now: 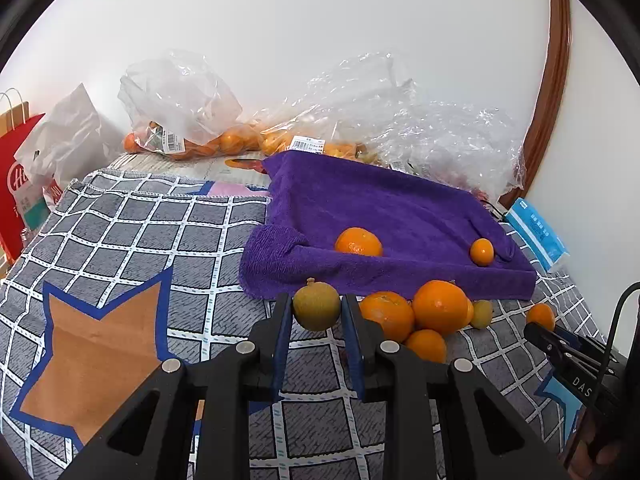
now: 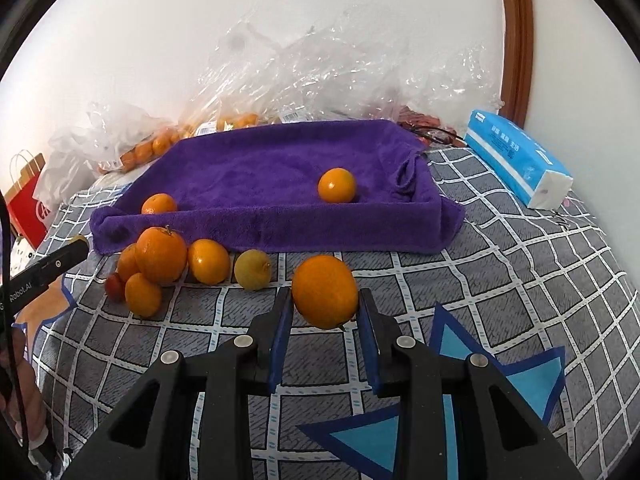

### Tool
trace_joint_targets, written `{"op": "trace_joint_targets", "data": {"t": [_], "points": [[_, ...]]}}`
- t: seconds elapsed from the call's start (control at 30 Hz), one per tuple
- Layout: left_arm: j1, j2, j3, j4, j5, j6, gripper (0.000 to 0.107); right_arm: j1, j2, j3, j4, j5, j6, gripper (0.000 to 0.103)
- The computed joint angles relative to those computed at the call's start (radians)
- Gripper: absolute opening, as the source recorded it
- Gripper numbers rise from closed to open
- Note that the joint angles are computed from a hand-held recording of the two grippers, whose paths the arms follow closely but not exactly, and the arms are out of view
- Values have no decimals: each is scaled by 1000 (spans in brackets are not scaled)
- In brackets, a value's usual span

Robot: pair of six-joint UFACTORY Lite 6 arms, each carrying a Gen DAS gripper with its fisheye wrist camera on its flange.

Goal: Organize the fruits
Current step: 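Lift both held fruits and carry them toward the purple towel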

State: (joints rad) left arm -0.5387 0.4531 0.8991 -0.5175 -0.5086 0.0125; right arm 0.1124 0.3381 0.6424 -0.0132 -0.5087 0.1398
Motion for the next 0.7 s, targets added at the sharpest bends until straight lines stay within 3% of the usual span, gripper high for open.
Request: {"op": "trace_joint_targets", "data": {"t": [0.7], "points": [[3, -54, -48, 47, -30, -53, 24, 48, -54, -3, 35, 28, -19, 32]]}}
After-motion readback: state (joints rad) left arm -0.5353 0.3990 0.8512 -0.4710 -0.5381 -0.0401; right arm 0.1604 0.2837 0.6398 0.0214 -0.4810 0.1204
